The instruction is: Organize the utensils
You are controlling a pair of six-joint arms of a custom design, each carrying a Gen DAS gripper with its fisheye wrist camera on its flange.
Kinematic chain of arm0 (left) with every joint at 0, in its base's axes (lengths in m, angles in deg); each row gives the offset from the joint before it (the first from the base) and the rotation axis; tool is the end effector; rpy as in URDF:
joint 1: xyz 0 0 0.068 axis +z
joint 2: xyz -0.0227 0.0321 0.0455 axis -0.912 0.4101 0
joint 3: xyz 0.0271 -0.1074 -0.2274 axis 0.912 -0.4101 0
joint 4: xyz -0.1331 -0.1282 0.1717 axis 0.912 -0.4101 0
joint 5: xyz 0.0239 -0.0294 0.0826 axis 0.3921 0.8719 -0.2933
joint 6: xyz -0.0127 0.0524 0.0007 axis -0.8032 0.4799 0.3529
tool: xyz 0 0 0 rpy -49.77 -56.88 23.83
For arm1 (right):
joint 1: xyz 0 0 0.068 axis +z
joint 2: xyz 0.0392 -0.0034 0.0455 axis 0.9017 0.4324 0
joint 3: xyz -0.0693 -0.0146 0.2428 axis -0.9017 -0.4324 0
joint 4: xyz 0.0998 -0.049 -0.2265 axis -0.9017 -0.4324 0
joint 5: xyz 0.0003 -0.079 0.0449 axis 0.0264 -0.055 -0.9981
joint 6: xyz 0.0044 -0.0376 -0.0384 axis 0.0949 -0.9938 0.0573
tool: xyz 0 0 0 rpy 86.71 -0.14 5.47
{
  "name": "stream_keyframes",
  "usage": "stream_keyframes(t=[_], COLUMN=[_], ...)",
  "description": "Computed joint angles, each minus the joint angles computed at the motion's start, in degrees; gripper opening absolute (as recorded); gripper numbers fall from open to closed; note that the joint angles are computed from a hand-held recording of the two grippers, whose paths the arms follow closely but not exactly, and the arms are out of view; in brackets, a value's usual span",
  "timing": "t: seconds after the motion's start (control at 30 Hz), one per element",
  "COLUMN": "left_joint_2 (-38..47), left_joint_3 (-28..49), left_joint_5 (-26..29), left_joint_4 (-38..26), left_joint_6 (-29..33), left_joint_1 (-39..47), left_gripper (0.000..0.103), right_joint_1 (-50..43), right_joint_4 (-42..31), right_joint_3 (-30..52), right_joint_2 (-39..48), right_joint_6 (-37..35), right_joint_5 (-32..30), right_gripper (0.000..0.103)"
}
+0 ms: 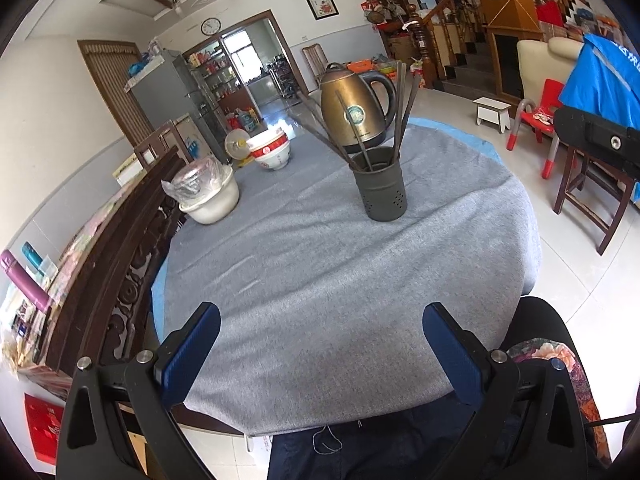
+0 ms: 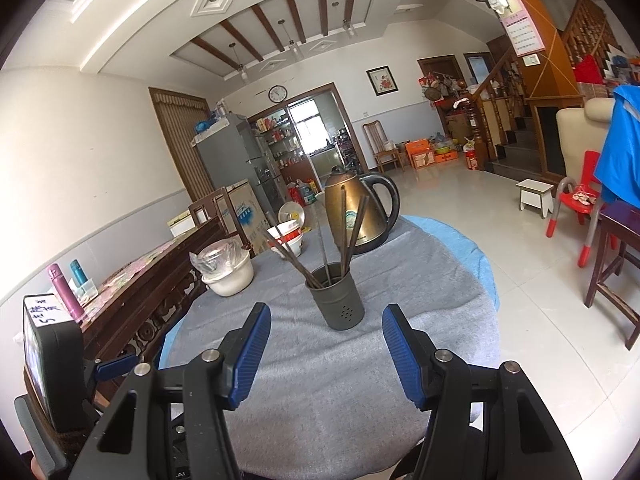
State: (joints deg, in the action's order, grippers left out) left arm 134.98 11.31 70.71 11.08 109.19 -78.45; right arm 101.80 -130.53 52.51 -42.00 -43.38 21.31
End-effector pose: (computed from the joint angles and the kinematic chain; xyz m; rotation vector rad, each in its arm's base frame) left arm 0.2366 -0.0546 0.3133 0.7960 2.1190 0.0899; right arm 0.1325 0.0717 0.3334 0.5410 1.9140 0.1557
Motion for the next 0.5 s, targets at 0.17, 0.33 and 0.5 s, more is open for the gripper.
stream_keyframes(t=[0.17, 0.33, 0.5], left_joint_2=[0.8, 2.8, 5.5], left_joint_3=[-0.7, -0.7, -0.8], left_joint_5=[0.7, 1.1, 0.1], left_joint_4=[-0.2, -0.1, 0.7], left_joint_6=[0.7, 0.7, 0.4], left_joint_1=[1.3, 1.8, 0.5], left_gripper=[0.101, 0.101, 0.101], right_joint_1=[-0.1, -1.5, -4.7], right_joint_4=[1.5, 3.0, 4.5], right_joint_3=[0.2, -0.2, -1.9], right_joint_2=[2.8, 4.4, 4.9], right_joint_6=[-0.5, -1.2, -1.8], right_joint_5=[-1.5, -3.4, -6.9], right_gripper=[0.062, 0.062, 0.062])
